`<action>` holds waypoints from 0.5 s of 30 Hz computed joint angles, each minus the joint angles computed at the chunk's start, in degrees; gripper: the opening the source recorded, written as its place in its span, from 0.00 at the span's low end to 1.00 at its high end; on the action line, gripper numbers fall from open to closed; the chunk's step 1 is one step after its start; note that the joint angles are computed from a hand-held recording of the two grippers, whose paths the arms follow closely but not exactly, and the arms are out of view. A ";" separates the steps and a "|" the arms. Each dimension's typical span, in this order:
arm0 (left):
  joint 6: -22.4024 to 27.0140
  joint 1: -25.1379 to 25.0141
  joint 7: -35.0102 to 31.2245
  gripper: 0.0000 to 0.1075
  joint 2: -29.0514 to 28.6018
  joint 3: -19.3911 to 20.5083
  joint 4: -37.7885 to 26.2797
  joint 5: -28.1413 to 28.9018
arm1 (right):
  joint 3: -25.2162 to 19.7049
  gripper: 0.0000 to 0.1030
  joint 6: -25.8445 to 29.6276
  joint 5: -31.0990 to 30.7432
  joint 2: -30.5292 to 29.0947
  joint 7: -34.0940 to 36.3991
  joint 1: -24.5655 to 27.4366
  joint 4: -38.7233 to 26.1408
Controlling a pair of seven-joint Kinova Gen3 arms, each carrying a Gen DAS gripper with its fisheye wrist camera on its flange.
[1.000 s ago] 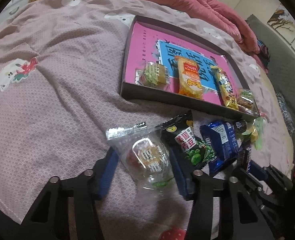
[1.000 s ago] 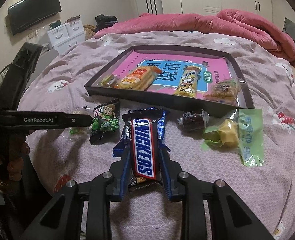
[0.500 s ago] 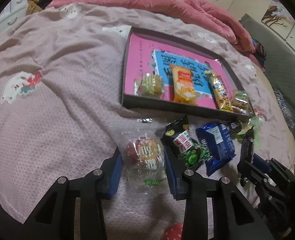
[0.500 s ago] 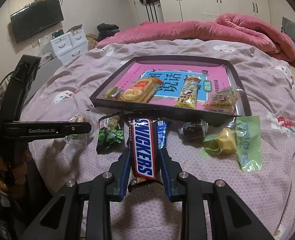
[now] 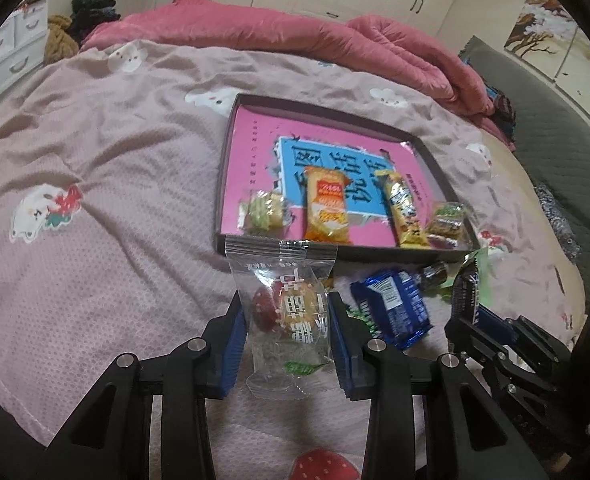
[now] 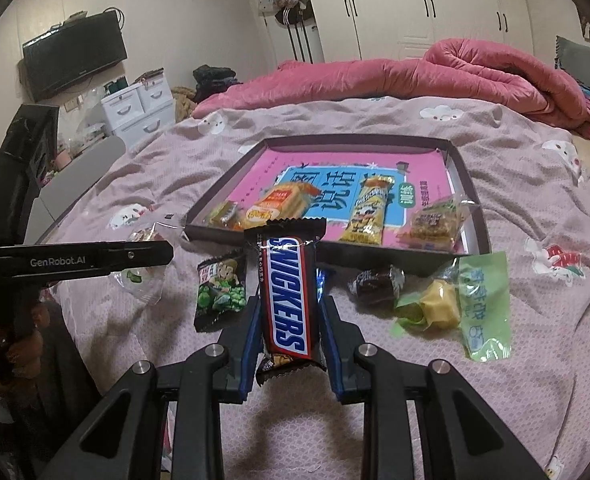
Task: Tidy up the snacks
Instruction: 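Lift the Snickers bar with right tool while left tool grips the clear red-candy bag, then carry the Snickers bar in right tool into the tray while left tool carries the candy bag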
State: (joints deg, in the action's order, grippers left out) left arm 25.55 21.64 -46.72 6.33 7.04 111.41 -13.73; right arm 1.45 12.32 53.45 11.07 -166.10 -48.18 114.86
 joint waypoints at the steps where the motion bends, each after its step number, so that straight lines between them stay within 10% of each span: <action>1: 0.26 0.11 0.03 0.37 0.03 0.06 -0.33 -0.12 | 0.50 0.28 -0.39 0.61 -0.08 -0.74 -0.23 0.13; 15: 3.32 2.27 1.66 0.37 1.89 0.39 -5.12 -1.36 | 6.15 0.28 -4.48 15.25 -0.73 -16.27 -2.49 1.30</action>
State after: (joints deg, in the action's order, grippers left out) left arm 28.87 23.91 -45.06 8.23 7.42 106.29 -15.09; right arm 7.60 7.84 68.69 10.34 -182.37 -50.67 116.16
